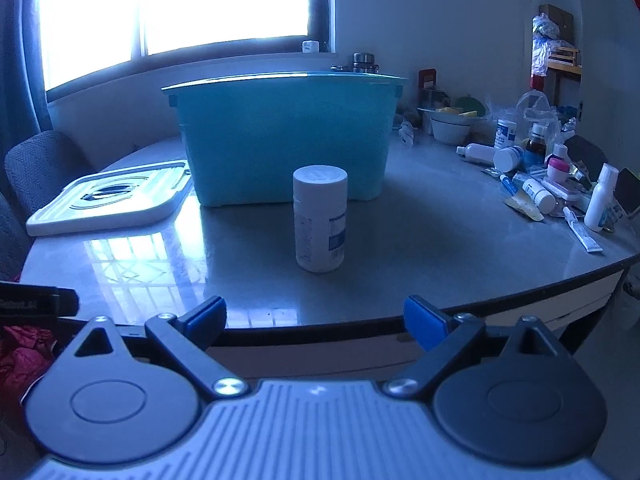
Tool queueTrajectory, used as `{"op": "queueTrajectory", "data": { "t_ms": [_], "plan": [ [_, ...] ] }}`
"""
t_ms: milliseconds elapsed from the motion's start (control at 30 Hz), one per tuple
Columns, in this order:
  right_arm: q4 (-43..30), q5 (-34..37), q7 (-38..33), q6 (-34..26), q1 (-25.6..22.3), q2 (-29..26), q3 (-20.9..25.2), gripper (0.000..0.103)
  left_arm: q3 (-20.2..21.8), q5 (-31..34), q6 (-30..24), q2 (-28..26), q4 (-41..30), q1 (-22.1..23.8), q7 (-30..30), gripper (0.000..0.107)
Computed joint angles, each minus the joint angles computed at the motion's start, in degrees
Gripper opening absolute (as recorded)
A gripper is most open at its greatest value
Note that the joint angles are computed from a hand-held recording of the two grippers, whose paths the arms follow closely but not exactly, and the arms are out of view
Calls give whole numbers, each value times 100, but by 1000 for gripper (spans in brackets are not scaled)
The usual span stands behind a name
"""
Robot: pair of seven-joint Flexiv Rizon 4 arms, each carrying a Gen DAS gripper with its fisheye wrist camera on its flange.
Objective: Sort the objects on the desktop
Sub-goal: 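Withdraw both grippers and move the right gripper toward the white pill bottle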
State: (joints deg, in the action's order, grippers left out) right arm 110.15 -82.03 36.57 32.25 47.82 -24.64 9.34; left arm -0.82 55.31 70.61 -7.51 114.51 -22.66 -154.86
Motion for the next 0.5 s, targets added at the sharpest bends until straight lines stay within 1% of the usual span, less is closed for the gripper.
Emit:
{"op": "queueTrajectory", "data": {
  "t_ms": [200, 500],
  "plan": [
    [-35, -249, 160, 124, -83, -109, -99, 96, 16, -125, -67, -131, -118, 11, 65, 77],
    [-134, -688, 518, 246, -178, -322, -242, 96, 125, -51, -85, -349, -341, -101, 160, 77]
  ]
}}
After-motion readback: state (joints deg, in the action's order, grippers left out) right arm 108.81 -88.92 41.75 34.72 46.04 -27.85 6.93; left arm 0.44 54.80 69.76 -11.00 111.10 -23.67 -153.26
